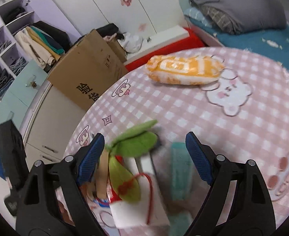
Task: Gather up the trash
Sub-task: 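Grasp the blue-white packet strip with the left tool while the right tool grasps the green felt cactus, then carry the packet strip and green cactus over the wastebasket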
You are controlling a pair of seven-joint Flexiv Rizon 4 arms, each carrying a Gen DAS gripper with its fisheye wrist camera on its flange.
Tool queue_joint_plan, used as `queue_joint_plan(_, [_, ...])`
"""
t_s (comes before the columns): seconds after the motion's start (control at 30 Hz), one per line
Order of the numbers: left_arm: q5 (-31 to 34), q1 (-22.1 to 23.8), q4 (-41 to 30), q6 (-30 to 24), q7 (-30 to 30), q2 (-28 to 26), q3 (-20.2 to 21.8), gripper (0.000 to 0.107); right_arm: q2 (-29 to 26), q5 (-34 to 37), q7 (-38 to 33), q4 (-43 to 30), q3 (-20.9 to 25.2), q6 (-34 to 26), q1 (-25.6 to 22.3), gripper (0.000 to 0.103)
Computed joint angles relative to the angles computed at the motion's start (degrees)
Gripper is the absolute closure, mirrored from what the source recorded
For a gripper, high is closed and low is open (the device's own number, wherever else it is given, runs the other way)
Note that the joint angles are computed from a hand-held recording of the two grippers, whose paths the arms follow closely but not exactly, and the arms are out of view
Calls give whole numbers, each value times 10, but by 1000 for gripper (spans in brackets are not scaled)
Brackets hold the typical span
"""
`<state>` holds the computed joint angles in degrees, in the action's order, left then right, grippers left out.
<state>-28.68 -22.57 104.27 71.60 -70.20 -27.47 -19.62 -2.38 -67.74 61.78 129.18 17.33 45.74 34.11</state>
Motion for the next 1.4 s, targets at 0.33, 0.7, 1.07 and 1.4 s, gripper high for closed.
queue_joint_plan(0.33, [-91, 46, 25, 20, 99, 5, -62, 95, -37, -146, 93, -10, -47, 142, -47, 87])
queue_joint_plan(0.7, [-341, 95, 102, 104, 281, 99, -132, 96, -16, -121, -17, -85, -4, -29, 16, 92])
queue_joint_plan(1.07, [-528, 79, 174, 78, 433, 221, -52, 96, -98, -146, -96, -215, -22, -31, 80, 92])
queue_joint_plan(1.4, [-599, 58, 206, 84, 502, 230, 72, 96, -292, -100, -224, -432, -96, 87, 150, 92])
